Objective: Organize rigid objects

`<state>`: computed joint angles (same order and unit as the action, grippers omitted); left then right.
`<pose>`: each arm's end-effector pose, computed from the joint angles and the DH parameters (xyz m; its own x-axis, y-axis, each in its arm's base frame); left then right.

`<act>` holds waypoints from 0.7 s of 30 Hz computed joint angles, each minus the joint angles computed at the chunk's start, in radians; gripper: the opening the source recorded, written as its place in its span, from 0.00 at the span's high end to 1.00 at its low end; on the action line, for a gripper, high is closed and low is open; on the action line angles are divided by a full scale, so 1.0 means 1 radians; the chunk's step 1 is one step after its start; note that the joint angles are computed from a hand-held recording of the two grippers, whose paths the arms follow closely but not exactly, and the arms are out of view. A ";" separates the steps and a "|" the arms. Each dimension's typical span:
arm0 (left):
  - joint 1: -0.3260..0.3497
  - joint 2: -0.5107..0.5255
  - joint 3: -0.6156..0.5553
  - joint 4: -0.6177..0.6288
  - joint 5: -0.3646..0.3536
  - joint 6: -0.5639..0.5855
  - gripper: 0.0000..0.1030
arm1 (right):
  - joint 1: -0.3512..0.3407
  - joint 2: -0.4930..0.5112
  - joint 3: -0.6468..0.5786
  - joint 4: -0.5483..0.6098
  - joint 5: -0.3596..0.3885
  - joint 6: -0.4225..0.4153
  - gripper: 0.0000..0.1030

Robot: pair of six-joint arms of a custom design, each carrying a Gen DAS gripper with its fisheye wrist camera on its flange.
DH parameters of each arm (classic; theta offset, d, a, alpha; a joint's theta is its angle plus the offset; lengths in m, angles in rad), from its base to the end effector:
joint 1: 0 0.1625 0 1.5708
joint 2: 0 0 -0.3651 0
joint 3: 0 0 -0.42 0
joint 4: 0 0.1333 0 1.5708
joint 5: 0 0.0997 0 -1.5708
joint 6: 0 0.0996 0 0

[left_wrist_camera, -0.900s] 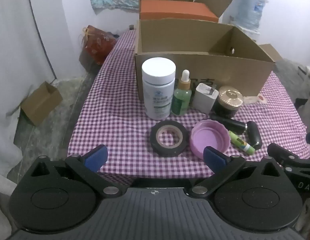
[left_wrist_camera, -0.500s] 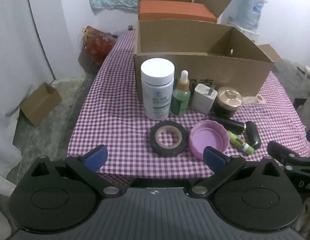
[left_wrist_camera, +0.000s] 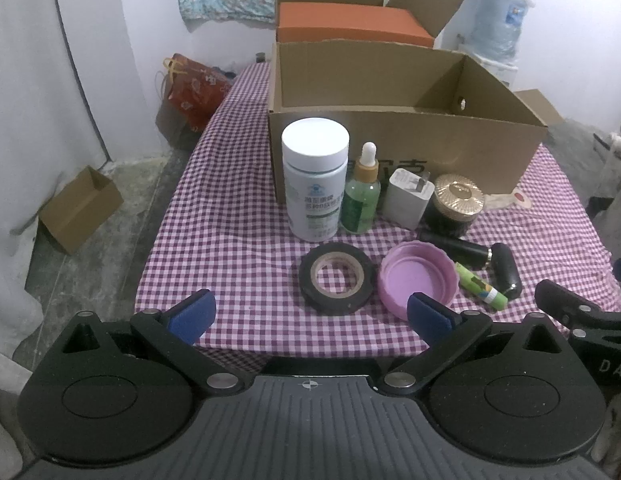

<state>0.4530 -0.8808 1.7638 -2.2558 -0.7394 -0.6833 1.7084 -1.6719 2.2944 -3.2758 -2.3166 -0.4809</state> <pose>-0.4342 -0.4414 0.0342 -0.6839 0.2483 -0.6860 0.5800 0.7555 -0.3048 0.1221 -0.4028 0.3346 -0.6882 0.2220 0.6907 -0.4316 0.6400 -0.6357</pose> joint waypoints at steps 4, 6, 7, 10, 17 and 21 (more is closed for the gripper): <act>-0.001 0.000 -0.003 0.003 -0.001 0.003 0.01 | -0.002 -0.003 0.001 0.003 0.003 0.000 0.00; -0.002 0.000 -0.003 0.004 0.001 0.002 0.01 | -0.001 -0.003 0.000 0.006 0.003 0.004 0.00; -0.002 0.000 -0.003 0.003 0.000 0.002 0.01 | -0.001 -0.003 0.000 0.007 0.002 0.007 0.00; -0.001 0.002 -0.002 -0.002 -0.001 0.005 0.01 | -0.002 -0.004 0.000 0.010 0.003 0.011 0.00; -0.001 0.003 -0.003 -0.003 -0.001 0.005 0.01 | 0.000 -0.005 0.000 0.006 0.004 0.009 0.00; -0.001 0.002 -0.002 -0.003 -0.001 0.005 0.01 | 0.001 -0.005 0.000 0.007 0.004 0.010 0.00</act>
<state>0.4523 -0.8787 1.7621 -2.2592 -0.7399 -0.6782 1.7089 -1.6773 2.2944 -3.2685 -2.3130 -0.4706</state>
